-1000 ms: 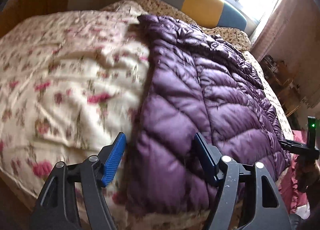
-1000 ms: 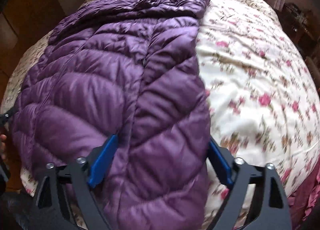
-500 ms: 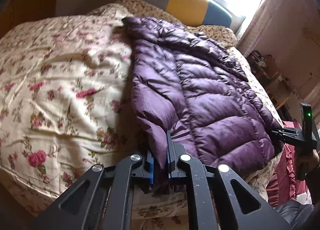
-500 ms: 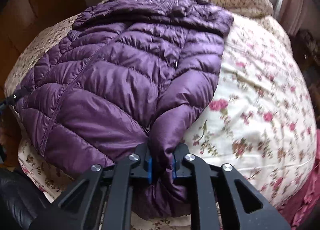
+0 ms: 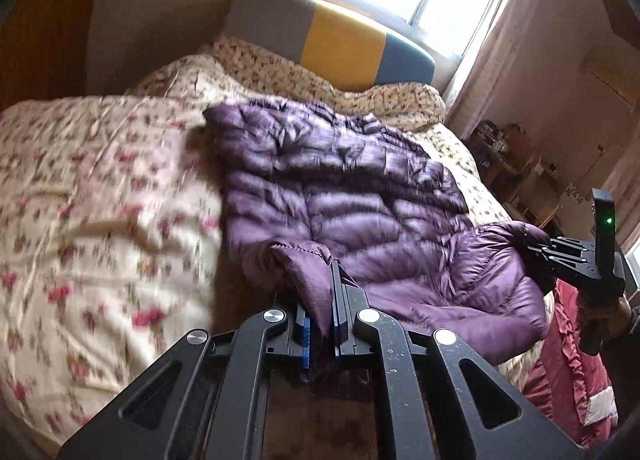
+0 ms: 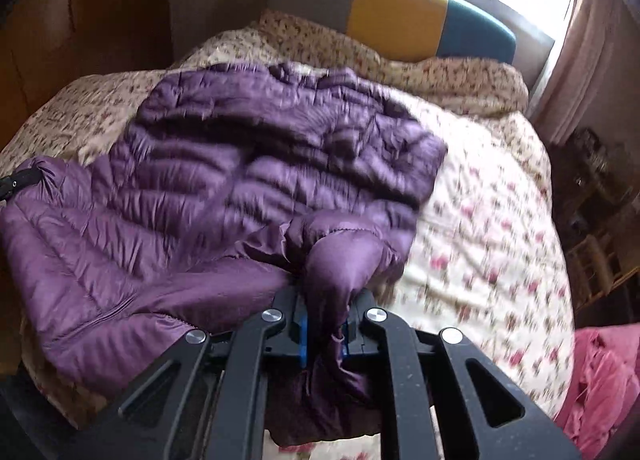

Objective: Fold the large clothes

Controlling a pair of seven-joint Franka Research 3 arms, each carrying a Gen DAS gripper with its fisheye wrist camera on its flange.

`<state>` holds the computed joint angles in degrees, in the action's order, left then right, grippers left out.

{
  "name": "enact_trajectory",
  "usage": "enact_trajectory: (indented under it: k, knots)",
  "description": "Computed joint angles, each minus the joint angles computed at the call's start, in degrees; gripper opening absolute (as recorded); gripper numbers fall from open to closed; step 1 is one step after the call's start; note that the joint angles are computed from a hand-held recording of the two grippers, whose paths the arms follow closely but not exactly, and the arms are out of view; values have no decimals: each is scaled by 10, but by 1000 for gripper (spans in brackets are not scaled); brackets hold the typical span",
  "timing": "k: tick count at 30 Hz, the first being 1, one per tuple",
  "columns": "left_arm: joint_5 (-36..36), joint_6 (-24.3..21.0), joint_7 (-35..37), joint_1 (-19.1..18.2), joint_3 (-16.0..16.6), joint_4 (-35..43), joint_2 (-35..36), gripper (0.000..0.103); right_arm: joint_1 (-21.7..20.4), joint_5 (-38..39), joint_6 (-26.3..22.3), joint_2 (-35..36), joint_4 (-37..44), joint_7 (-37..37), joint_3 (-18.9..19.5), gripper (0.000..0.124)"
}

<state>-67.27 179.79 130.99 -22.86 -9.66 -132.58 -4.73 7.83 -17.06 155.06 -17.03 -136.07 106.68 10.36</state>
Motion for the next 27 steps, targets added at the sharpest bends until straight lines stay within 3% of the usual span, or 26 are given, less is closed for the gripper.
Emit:
enact_trajectory:
  k: [4,8,15,21,25,27]
  knots:
    - [63,-5,-41,27,-7,56,44,7,-18,-55,4,55,64,32,10,9]
    - [176,-16,-132,57,-11,121,101,6,-5,-92,0,117,134,59,-10,9]
    - [373,-60,-315,51,43,272,221,5,33,-108,-25,241,287,80,-67,9]
    - [492,-143,-447,34,97,463,350,5,66,-73,-81,369,448,68,-113,9]
    - [561,-223,-524,28,126,603,441,5,78,-26,-150,471,576,39,-136,11]
    - [565,-269,-538,46,111,666,480,5,86,-10,-172,505,617,31,-150,14]
